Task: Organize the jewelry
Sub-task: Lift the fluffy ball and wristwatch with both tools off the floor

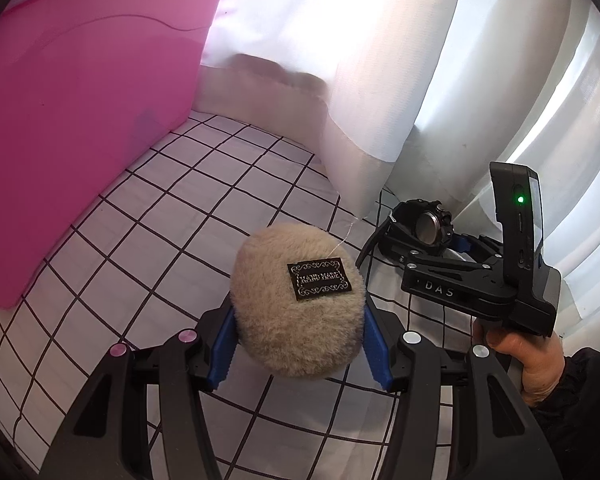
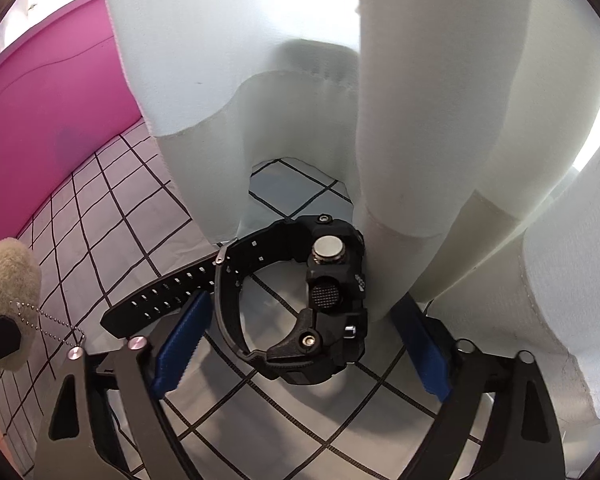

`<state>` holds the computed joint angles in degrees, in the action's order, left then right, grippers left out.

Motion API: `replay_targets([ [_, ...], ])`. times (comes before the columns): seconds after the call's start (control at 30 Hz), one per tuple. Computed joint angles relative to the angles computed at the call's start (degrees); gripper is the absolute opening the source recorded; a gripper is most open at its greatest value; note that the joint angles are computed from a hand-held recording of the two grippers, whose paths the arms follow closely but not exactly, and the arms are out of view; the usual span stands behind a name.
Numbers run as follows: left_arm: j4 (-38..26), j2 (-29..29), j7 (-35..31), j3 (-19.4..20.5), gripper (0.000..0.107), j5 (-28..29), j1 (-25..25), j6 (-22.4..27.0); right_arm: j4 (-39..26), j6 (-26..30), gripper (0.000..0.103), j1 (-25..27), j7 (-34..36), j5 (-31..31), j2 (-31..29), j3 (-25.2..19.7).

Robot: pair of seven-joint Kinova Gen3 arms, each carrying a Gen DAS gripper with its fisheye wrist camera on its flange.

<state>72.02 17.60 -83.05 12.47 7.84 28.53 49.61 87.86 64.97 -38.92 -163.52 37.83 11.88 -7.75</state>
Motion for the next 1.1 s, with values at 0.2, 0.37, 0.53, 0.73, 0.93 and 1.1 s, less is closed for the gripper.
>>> replay_targets([
  [0.2,1.2,-0.55,0.57,-0.09,0.053,0.15,-0.02,-0.94,0.85,0.14,0.057,-0.6,-2.67,0.24,-0.78,-0.22],
  [0.37,1.8,-1.31,0.26,0.19,0.053,0.61,-0.38,-1.72,3.01,-0.14,0.057,-1.85,-6.46,0.74,-2.56,-1.74],
  [0.53,1.82,-2.08,-0.78,0.56,0.053,1.61,-0.98,-1.42,5.29,-1.91,0.057,-2.81,-10.12,0.07,-4.94,-4.0],
  [0.73,2.15,-2.95,-2.34,0.82,0.053,3.05,-1.82,-0.85,6.01,1.82,0.057,-6.42,-16.11,2.29,-5.33,-6.95],
  [0.93,2.31,-3.23,-3.86,0.94,0.053,4.17,-2.42,-0.33,4.77,7.11,0.059,-10.42,-20.2,4.33,-3.41,-7.65],
  [1.1,2.13,-3.09,-5.41,1.12,0.053,5.11,-2.84,0.47,3.82,9.27,0.062,-11.72,-21.44,4.42,-2.79,-7.47],
])
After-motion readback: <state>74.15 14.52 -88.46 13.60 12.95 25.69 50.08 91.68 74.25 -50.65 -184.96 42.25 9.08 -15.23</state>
